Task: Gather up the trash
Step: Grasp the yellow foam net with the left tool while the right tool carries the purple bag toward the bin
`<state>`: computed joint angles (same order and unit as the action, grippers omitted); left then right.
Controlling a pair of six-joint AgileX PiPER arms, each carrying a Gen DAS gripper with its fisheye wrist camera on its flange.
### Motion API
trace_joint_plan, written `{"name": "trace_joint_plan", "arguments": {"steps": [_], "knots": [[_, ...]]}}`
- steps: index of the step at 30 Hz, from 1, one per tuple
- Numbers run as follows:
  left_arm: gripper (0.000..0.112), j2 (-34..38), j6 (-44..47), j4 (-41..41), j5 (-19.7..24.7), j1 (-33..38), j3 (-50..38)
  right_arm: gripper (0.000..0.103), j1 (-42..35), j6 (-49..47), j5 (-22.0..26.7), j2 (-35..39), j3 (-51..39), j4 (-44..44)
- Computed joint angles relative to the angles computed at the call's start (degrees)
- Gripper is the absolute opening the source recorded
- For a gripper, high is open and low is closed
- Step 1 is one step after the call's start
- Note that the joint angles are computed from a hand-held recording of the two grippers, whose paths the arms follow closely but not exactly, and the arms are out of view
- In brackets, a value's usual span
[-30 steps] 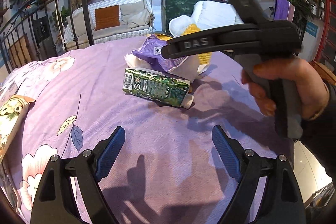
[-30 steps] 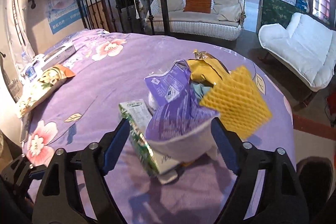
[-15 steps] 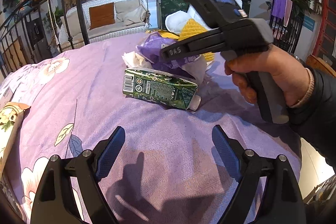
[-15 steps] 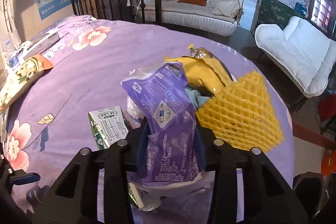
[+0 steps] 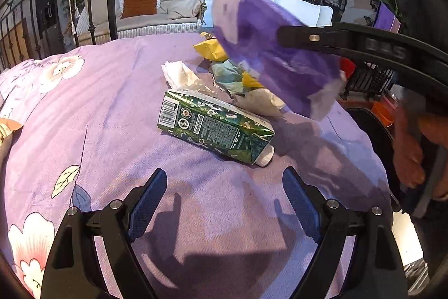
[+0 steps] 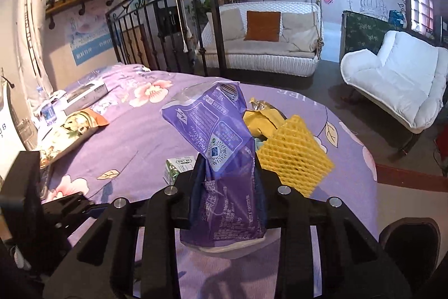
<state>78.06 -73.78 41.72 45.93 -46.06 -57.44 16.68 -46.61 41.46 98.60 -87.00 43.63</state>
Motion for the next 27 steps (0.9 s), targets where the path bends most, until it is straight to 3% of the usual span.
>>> {"name": "trace_joint_plan", "arguments": {"steps": [8,15,19,27], "knots": [[0.084,2.43,0.71,0.43,-0.21,-0.24,-3.26,0.032,-10.06,-9.49,5.66,-6.58,8.56,11.8],[0.084,7.25,2.65,0.7,-1.85,0.36,-8.89,0.032,-19.98,-14.97,5.36,-12.24,15.81,16.71],[0.084,11.74,6.33,-1.17,-3.6,2.46,-14.41,0.032,-26.09,-17.35,6.53,-13.56,18.69,18.14],[0.084,21.68,15.79,-1.42,-1.89,7.12,-28.74,0.032,-34.96,-20.91,9.4,-13.86,22.12,19.79]]}}
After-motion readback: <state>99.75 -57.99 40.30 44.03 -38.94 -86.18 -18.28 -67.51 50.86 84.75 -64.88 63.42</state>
